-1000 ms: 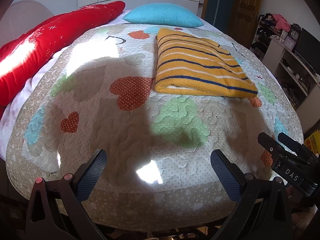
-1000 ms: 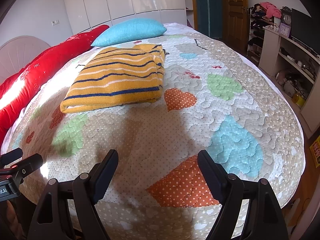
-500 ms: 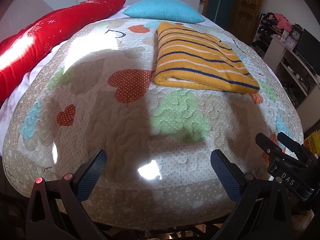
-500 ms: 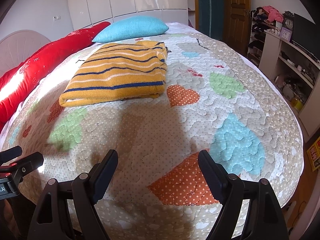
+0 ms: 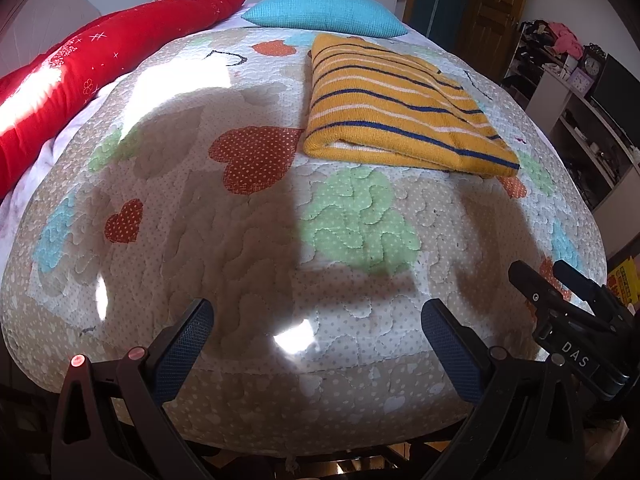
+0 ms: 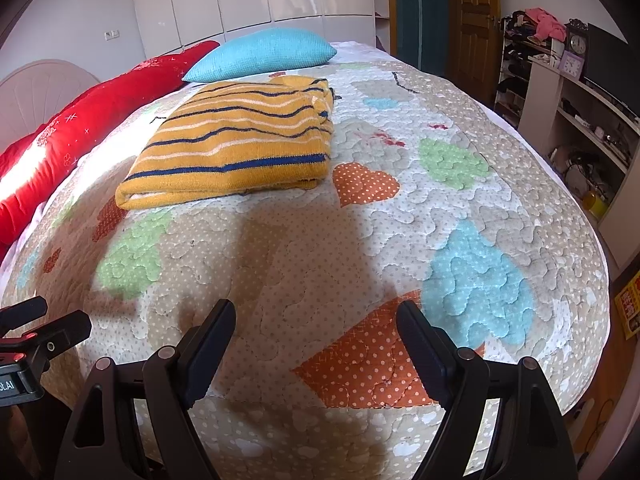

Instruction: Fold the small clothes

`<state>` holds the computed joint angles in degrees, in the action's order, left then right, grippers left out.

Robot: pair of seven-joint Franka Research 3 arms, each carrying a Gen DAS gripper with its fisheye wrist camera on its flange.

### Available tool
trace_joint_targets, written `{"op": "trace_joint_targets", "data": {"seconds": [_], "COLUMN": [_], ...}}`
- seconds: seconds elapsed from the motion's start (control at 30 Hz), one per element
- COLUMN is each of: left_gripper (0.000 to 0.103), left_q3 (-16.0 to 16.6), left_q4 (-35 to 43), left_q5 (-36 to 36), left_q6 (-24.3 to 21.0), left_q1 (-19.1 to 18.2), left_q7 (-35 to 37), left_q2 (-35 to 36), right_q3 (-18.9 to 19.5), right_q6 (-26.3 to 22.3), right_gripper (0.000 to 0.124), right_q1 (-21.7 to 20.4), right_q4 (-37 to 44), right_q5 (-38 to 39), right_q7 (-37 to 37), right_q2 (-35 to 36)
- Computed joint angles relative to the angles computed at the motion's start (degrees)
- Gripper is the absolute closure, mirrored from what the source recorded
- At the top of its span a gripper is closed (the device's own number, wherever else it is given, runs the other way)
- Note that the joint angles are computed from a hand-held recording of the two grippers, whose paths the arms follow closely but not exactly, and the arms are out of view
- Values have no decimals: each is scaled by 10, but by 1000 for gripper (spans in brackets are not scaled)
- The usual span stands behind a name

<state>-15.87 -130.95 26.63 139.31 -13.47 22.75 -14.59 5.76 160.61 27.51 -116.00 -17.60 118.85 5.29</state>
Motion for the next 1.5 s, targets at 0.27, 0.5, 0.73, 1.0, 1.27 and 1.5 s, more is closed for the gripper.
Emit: {"op": "trace_joint_targets", "data": {"seconds": [0.27,0.5,0.73,1.0,1.27,1.5], "left_gripper": [0,0,0,0,0,0], "left_q3": [0,3,3,4,6,8], "left_q4": [1,1,1,1,2,-2], "left_q5": [-2,-12,-13,-19,-23,-30], "left_q6": [-2,-2,0,3,5,10], "left_q1": [-2,-3,-2,-3,-3,-3], "left_q7": [0,7,7,10,11,15], "left_q2": [3,7,8,11,15,19], "right_q3": [0,0,-1,0,0,-2], "right_q6": [-2,-2,-2,-3,-3,-4], "right_gripper": [38,37,37,37,37,37], "right_q1": [1,2,4,5,9,13], "right_q4": [1,2,2,3,8,17], "right_q5": [4,3,4,4,-2,-5], "right_q7": [-3,-5,-5,-7,-14,-21], "right_q2": [2,3,4,5,9,16]}}
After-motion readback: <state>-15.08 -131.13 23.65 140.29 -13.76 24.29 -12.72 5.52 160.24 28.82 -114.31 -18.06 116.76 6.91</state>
